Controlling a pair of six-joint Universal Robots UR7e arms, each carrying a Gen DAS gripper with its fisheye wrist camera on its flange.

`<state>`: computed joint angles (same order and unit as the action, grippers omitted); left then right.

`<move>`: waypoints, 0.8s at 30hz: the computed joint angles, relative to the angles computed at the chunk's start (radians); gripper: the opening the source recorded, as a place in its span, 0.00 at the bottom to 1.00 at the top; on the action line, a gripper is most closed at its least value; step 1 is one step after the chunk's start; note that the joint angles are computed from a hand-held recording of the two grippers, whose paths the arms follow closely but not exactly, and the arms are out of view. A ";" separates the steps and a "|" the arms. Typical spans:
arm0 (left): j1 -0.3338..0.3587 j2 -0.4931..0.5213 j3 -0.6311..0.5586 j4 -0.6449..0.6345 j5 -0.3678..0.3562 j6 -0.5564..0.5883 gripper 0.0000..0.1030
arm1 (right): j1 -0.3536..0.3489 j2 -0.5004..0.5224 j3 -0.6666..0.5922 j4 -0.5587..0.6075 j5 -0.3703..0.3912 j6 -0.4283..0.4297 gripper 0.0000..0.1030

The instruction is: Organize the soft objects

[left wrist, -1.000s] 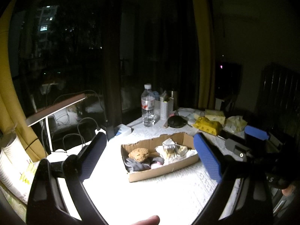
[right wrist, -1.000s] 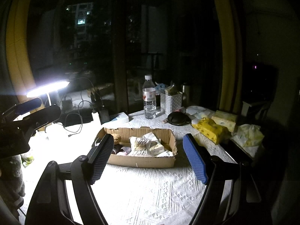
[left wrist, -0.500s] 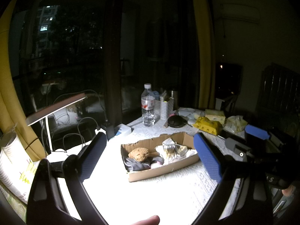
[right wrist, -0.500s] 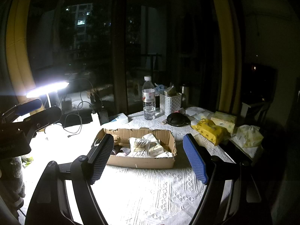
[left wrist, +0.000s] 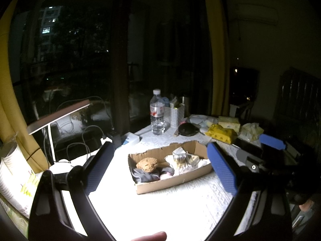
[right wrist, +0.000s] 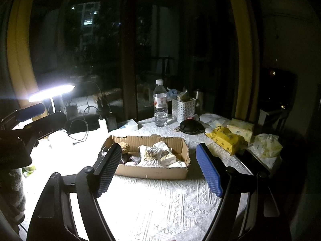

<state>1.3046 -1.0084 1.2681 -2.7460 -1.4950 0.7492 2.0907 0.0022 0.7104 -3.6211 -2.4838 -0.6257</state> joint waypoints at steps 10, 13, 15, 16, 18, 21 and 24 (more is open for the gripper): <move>0.001 0.000 0.001 -0.002 0.002 0.001 0.92 | 0.000 -0.001 0.003 -0.001 0.000 -0.001 0.77; 0.000 -0.001 0.005 -0.008 0.006 0.004 0.92 | 0.000 0.000 0.001 0.000 -0.001 -0.001 0.77; 0.000 -0.002 0.004 -0.006 0.007 0.005 0.92 | 0.000 0.000 0.001 0.001 -0.001 0.000 0.77; -0.001 -0.002 0.006 -0.009 0.007 0.004 0.92 | 0.000 0.000 0.001 0.000 -0.001 -0.001 0.77; 0.000 -0.001 0.003 -0.006 0.008 0.004 0.92 | 0.000 -0.001 0.003 0.000 0.000 -0.001 0.77; 0.000 -0.001 0.003 -0.006 0.007 0.005 0.92 | 0.000 -0.001 0.002 0.000 -0.001 -0.001 0.77; 0.000 0.000 0.003 -0.006 0.006 0.005 0.92 | 0.000 0.000 0.000 0.000 -0.002 -0.001 0.77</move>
